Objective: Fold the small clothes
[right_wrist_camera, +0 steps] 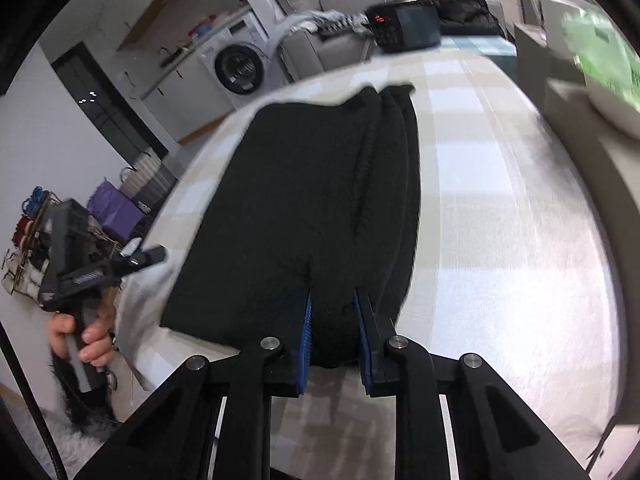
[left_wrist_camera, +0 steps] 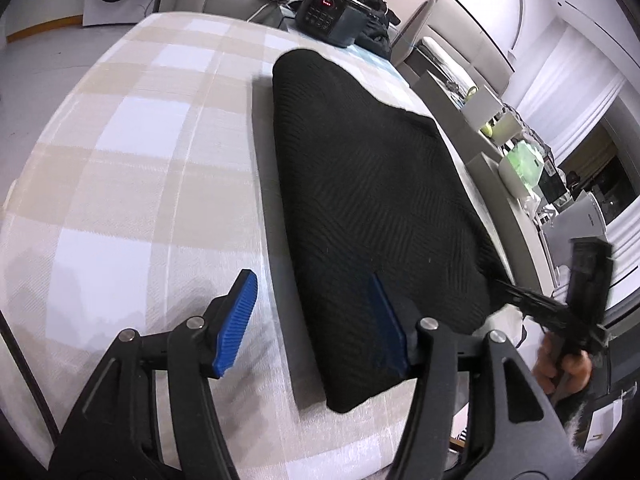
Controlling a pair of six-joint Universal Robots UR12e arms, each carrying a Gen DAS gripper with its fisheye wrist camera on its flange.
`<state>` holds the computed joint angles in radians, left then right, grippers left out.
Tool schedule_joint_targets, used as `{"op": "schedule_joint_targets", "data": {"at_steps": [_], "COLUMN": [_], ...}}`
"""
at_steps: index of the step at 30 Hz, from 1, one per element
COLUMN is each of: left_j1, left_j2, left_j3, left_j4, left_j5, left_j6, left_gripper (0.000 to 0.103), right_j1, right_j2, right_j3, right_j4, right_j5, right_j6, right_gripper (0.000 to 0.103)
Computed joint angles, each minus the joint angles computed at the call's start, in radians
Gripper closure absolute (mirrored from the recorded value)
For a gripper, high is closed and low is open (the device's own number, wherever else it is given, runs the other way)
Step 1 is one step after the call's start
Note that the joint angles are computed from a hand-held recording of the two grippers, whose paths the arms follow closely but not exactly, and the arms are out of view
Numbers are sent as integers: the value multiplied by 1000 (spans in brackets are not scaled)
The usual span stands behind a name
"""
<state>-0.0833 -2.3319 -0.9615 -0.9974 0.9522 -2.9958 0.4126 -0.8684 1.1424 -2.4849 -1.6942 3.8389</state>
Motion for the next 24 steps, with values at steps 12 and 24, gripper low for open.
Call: {"op": "schedule_joint_targets", "data": {"at_steps": [12, 24], "left_j1": [-40, -40], "left_j2": [43, 73], "left_j3": [-96, -141], "left_j4": [40, 185], "left_j5": [102, 128], "left_j6": [166, 138], "left_gripper": [48, 45], "right_j1": [-1, 40], "right_j2": [-10, 27], "right_j3": [56, -27], "right_j4": [-179, -20], "right_j5": [-19, -242], "right_j6": [48, -32], "right_gripper": [54, 50]}}
